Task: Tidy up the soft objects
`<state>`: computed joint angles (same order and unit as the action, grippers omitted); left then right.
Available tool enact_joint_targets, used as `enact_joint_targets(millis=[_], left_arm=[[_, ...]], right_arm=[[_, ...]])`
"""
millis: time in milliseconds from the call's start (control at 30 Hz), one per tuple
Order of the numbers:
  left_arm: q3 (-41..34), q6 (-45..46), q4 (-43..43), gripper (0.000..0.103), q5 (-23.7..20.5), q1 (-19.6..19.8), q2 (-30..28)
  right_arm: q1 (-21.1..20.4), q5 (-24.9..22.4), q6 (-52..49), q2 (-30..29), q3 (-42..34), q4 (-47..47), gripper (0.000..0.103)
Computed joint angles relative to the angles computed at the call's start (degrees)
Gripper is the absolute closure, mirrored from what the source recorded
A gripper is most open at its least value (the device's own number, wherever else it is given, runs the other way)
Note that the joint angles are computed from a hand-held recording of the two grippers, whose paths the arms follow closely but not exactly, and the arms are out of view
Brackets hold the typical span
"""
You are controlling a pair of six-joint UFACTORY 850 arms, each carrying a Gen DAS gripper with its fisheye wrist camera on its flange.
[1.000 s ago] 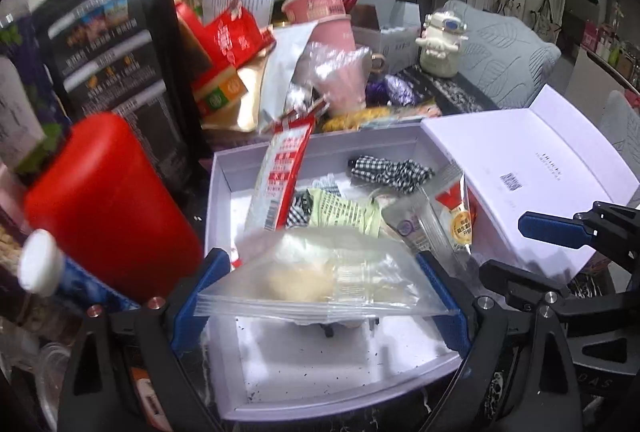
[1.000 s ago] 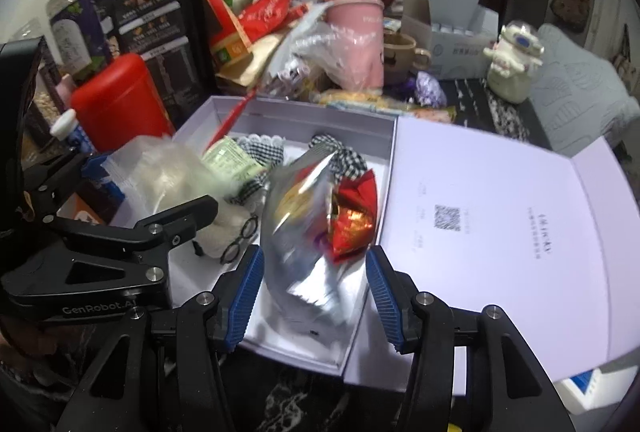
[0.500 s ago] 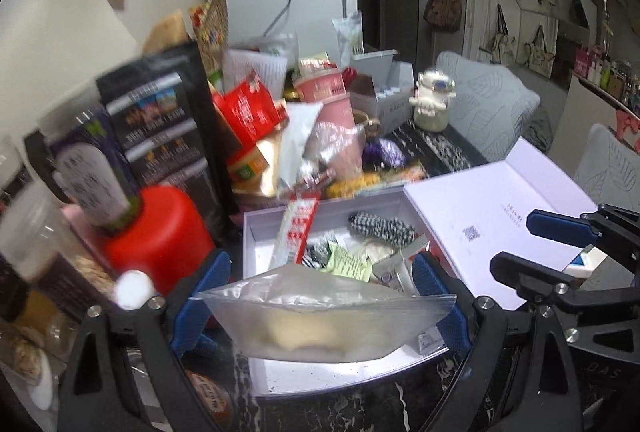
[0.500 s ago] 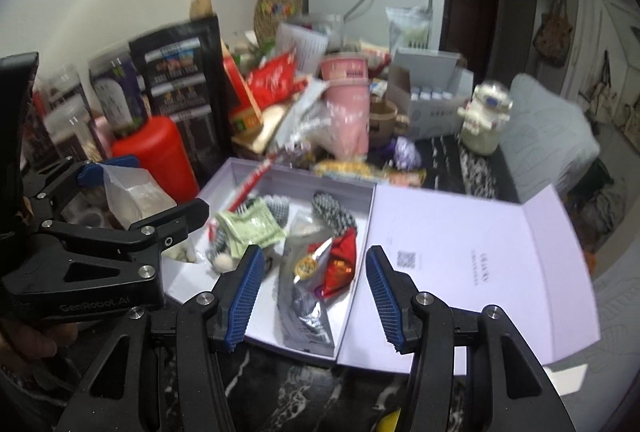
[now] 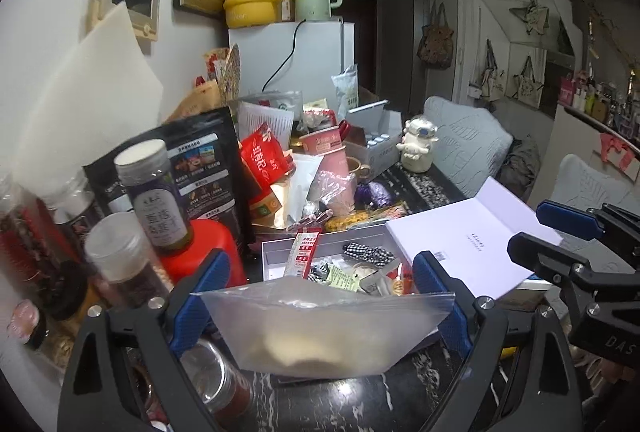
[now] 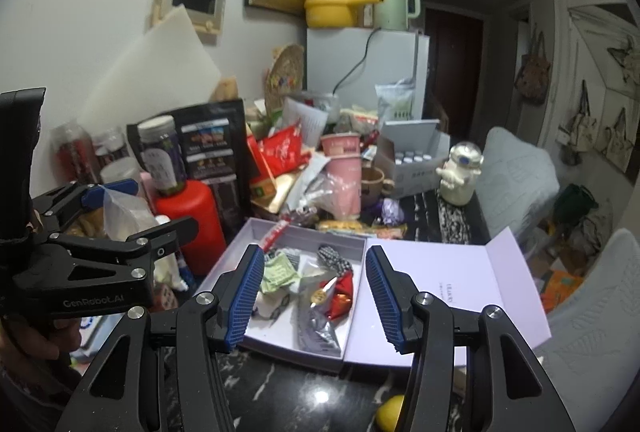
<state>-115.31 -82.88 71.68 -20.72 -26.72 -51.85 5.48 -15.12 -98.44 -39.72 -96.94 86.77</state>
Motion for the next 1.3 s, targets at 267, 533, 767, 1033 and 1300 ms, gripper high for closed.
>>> enact_joint_targets(millis=[267,533,767,1033,1300], left_arm=[[13.41,-21.16,19.74,0.009,0.40,-1.16,8.64],[23.24,-32.97,31.09,0.008,0.87,-2.22,14.13],[28.58,-38.49,36.01,0.008,0.96,-2.76,16.26],[31.36,-40.40,35.58,0.008,1.99,-2.85,16.48],[32.80,-43.38,37.56,0.008,2.56,-2.78,16.38]], right_arm=[[0.01,-0.81,-26.31,7.98,11.47,27.30,0.031],[0.57,-1.31,-41.75,13.14,20.50,45.24,0.025],[1.09,-0.73,-45.33,15.07,25.40,50.55,0.025],[1.10,0.89,-42.02,14.93,27.42,48.24,0.025],[1.20,1.31,-41.51,15.02,28.22,48.07,0.025]])
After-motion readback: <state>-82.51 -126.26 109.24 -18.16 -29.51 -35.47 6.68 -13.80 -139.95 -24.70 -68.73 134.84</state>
